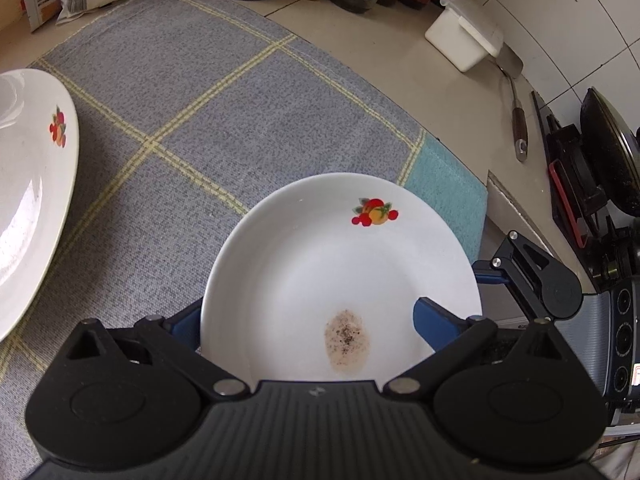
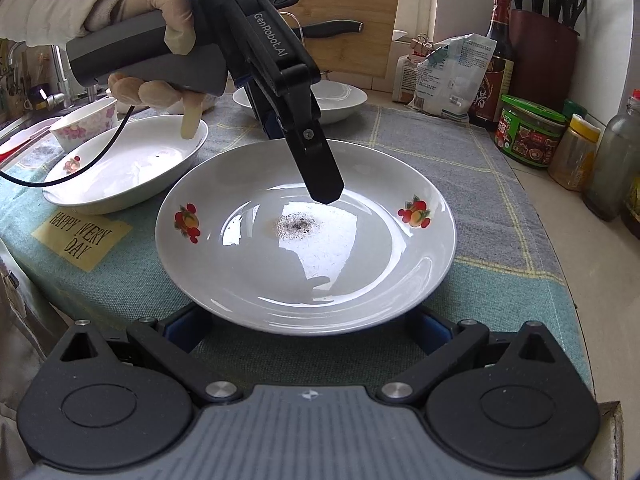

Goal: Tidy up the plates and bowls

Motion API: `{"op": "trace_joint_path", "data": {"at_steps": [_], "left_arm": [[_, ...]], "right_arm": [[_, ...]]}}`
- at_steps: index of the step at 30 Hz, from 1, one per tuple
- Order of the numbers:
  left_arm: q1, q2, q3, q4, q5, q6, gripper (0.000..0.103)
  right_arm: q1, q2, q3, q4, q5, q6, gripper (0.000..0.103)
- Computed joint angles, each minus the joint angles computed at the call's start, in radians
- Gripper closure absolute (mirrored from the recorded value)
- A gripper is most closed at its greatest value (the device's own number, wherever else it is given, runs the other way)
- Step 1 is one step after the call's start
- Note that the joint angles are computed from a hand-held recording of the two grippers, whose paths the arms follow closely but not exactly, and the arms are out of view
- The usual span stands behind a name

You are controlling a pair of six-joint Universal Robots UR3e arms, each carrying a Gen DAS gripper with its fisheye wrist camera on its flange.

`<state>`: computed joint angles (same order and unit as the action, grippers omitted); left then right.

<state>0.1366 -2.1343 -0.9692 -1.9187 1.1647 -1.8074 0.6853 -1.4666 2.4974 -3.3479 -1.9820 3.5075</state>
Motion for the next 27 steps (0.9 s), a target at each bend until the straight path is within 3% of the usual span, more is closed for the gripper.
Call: {"op": "trace_joint_path", "data": {"at_steps": [8, 11, 18, 27], "left_arm": [[-0.010, 0.020, -0.021, 0.023, 0.041, 0.131, 0.001], [-0.010, 0.014, -0.008, 0.009, 0.040, 0.127, 0.001], [-0.037, -0.066, 0.146, -0.092, 0.076, 0.103, 0.002], [-0.066, -0.176, 0.352, -0.233, 0.113, 0.072, 0.002]], "right_arm": [[0.041, 0.035, -0.038, 0.023, -0.064, 0.058, 0.000], [0.039, 0.035, -0.039, 0.023, -0.063, 0.059, 0.000], [-0.045, 0.002, 0.018, -0.048, 0.051, -0.063, 0.000], [-0.088, -0.040, 0.028, -0.015, 0.109, -0.111, 0.000]]}}
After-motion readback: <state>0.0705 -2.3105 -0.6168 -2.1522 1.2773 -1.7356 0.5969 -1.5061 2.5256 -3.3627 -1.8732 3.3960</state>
